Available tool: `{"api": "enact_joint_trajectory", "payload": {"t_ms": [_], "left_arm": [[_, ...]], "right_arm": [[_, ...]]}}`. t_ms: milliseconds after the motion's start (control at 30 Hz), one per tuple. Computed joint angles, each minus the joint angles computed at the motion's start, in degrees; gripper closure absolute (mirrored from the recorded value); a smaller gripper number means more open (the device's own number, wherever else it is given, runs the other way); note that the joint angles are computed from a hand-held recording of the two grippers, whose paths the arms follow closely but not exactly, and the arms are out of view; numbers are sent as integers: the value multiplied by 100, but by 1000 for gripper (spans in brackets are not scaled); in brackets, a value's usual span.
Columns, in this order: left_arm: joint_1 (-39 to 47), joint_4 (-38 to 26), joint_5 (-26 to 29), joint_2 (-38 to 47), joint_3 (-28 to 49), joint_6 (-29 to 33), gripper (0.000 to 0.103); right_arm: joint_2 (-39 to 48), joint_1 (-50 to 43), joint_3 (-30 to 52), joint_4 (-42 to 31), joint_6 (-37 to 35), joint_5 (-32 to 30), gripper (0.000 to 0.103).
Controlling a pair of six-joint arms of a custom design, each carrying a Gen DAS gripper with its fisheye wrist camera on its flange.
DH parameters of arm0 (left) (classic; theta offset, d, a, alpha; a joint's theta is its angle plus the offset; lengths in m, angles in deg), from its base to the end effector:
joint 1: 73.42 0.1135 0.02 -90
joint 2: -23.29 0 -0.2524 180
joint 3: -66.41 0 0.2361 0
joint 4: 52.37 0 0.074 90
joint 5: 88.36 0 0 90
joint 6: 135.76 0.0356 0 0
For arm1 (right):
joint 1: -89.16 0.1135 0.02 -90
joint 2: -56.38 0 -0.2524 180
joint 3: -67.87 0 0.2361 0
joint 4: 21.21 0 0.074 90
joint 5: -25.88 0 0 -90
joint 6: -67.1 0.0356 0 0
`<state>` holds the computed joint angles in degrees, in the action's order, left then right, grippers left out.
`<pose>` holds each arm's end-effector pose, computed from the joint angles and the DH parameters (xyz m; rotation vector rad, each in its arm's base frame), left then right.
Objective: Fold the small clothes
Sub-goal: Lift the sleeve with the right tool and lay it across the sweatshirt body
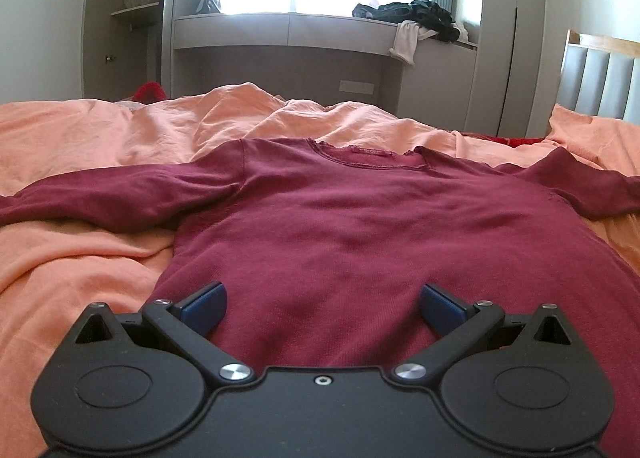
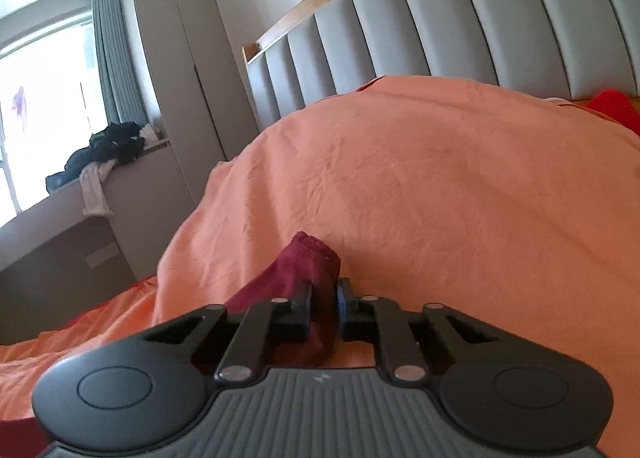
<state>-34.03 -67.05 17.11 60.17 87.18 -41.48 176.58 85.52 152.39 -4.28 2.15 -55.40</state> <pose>0.1127 0.0802 0.1440 -0.4756 2.0369 0.1778 0.4409 -0.0335 0.1588 0.5691 1.8082 0.1101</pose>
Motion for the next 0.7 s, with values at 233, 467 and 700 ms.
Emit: {"api": "enact_joint_trajectory", "payload": {"t_ms": [233, 467, 700], "left_arm": [[29, 14, 55, -1, -4, 29, 0], [466, -230, 636, -101, 116, 112, 0], [1226, -825, 1463, -445, 390, 150, 0]], "right_arm": [[-1158, -149, -935, -255, 86, 78, 93], [-1708, -188, -1113, -1022, 318, 54, 93], [-2699, 556, -1434, -817, -505, 343, 93]]}}
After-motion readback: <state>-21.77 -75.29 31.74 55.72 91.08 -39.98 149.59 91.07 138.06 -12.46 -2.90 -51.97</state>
